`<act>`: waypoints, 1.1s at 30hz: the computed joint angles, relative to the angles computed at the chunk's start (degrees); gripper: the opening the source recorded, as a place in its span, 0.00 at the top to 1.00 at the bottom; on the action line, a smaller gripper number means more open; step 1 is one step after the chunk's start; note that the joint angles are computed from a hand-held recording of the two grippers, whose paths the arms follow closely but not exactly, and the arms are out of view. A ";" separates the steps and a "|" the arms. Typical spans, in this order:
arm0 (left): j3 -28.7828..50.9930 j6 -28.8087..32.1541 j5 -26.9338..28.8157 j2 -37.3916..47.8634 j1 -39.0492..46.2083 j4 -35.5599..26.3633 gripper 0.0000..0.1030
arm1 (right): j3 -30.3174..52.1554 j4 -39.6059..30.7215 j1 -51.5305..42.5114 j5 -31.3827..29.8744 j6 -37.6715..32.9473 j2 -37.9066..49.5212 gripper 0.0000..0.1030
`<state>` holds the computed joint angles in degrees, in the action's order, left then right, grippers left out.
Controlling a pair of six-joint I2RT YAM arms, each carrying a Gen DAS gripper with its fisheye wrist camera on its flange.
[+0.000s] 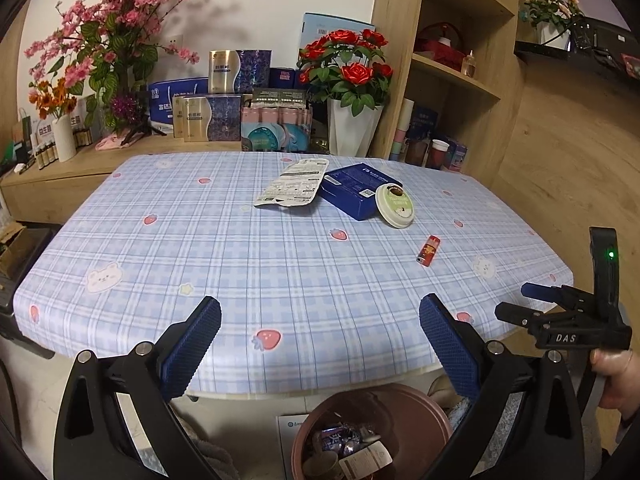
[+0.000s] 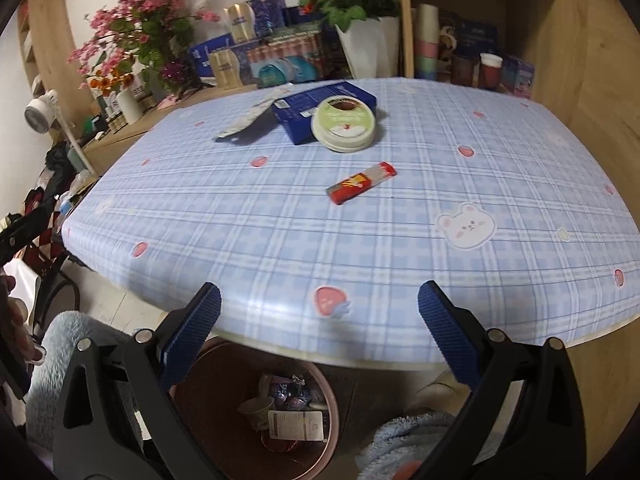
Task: Collect trash
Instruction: 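Reach the right tool to the table and grasp the red-white tube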
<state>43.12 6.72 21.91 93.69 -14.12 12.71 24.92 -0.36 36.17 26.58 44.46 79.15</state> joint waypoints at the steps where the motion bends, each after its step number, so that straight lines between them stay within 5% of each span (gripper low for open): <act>1: 0.76 -0.06 -0.14 0.95 -0.13 0.20 0.06 | -0.02 0.56 -1.98 -1.64 -1.01 0.26 0.06; 3: 2.06 -0.12 -0.72 2.65 -0.51 0.75 0.06 | -0.58 2.89 -6.11 -6.52 -3.23 0.80 0.06; 12: 10.76 -0.08 -5.05 12.49 -1.26 1.72 0.06 | 11.35 -1.85 -15.44 -6.01 -8.13 15.36 0.06; 16: 14.88 -0.29 -5.57 16.80 -1.29 1.27 0.06 | 17.66 -0.81 -19.47 -10.26 -8.79 21.29 0.08; 25: 20.27 -1.25 -5.85 22.65 -1.77 0.77 0.06 | 34.21 -5.68 -25.07 -15.57 -5.95 35.82 0.34; 30: 23.71 -1.36 -5.96 25.26 -2.18 -1.61 0.06 | 39.48 -8.35 -24.27 -11.84 -7.81 39.81 0.38; 33: 25.50 -1.41 -5.27 26.53 -2.73 -2.82 0.06 | 40.06 -8.23 -24.19 -10.24 -12.90 40.42 0.59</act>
